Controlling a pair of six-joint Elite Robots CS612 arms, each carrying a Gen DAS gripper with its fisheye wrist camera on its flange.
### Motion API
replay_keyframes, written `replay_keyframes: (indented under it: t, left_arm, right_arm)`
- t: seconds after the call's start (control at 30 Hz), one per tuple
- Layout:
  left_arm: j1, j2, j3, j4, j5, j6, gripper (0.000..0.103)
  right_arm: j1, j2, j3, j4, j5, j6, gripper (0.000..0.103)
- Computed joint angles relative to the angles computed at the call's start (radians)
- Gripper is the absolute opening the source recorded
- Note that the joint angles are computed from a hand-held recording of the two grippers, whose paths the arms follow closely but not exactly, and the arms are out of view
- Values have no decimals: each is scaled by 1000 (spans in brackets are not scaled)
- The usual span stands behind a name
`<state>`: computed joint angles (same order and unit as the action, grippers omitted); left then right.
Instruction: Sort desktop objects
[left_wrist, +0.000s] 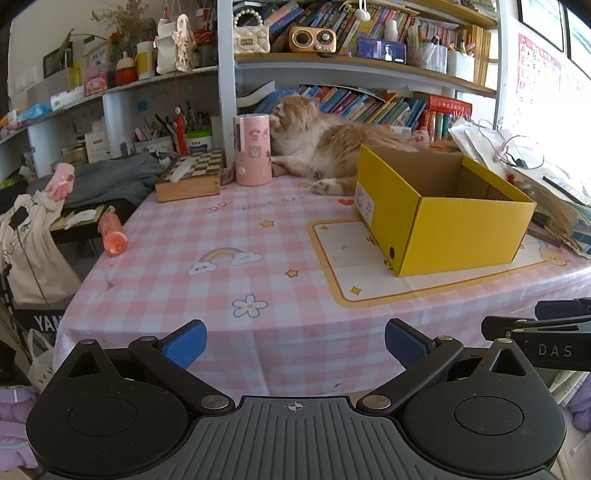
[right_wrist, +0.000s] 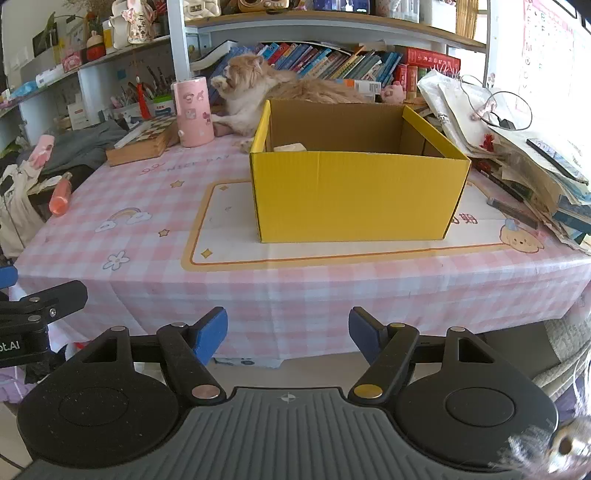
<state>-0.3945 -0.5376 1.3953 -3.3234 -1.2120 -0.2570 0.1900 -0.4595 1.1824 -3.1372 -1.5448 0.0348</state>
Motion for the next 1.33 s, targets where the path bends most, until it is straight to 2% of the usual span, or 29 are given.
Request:
replay_keyframes:
  t: [0.7,1.33]
  left_arm:
    - [-2,2,-10,32,-5,5,103]
    - [-1,4,-3,4,-16,10,103]
  right_arm:
    - [-1,1,-5,10,1,-13,70]
    - [-1,-1,-5,13,2,-13,70]
